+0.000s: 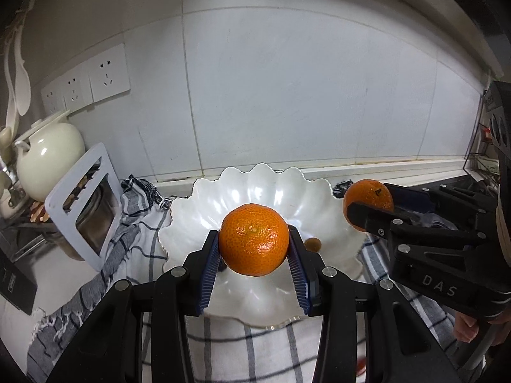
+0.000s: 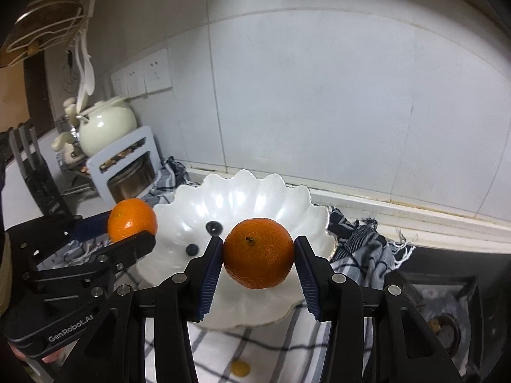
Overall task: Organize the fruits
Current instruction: 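Lift both held oranges and carry them over the white bowl, then open both tools to drop the oranges into the bowl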
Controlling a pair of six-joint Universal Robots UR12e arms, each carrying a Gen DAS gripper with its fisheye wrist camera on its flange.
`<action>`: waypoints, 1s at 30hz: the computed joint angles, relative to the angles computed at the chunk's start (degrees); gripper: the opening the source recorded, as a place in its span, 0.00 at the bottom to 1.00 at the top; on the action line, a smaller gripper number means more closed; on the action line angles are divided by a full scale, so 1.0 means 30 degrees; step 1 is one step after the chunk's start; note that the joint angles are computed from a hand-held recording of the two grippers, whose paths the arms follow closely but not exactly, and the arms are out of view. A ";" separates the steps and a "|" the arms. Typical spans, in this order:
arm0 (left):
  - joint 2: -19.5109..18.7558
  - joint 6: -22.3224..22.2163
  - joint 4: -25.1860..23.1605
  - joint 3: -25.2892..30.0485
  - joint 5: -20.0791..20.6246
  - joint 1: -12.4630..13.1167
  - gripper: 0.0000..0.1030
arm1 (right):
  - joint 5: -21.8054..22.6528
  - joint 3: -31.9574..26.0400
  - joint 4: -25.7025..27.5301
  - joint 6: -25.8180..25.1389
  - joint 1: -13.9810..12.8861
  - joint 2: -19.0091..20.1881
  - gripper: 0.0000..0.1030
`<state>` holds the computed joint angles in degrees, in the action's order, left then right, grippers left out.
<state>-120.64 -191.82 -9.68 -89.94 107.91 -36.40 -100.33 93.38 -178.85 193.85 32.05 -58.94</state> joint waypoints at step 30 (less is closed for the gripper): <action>-0.2213 -0.0856 -0.5562 0.3295 -0.0010 0.0899 0.59 | 0.0635 -0.3405 0.4841 -0.0183 -0.1085 0.2394 0.55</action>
